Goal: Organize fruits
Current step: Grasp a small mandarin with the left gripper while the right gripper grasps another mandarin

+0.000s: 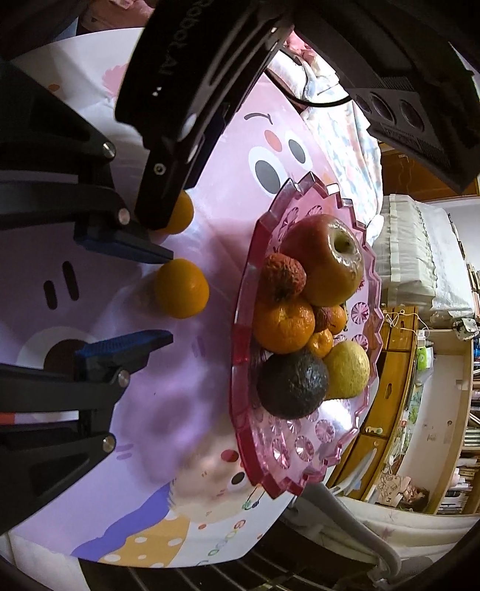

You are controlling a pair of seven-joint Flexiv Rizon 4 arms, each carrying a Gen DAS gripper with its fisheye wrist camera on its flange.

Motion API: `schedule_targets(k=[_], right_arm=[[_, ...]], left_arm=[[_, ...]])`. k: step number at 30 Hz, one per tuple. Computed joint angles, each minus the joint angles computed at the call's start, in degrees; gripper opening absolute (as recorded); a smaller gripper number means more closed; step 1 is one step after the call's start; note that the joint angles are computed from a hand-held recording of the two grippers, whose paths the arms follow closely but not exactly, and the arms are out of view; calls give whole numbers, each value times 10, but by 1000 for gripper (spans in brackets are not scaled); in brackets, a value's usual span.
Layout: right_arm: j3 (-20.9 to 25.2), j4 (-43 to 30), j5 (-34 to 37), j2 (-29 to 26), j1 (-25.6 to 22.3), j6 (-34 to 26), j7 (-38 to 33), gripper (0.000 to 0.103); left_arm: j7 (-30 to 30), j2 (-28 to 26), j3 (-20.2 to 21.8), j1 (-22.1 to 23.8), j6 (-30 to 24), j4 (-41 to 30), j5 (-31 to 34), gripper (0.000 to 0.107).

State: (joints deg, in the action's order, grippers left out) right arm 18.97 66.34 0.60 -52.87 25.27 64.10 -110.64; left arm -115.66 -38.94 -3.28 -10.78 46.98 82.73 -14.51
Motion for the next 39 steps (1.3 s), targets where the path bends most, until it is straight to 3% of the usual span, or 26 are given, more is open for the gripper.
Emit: schedule_targets(k=[7, 21, 24, 29, 39], right_arm=[[15, -27, 15, -15, -3, -21, -12, 38], [-8, -68, 15, -34, 26, -43, 3, 37], [-16, -71, 9, -36, 32, -39, 8, 31], [-20, -86, 5, -41, 36, -53, 22, 30], [-50, -43, -24, -9, 53, -67, 80, 29]], left_arm=[[3, -1, -2, 3, 4, 4, -3, 26], [1, 37, 8, 14, 34, 57, -2, 26], [1, 50, 12, 19, 43, 75, 0, 26], [8, 73, 18, 30, 51, 105, 4, 26], [30, 109, 38, 54, 42, 130, 28, 26]])
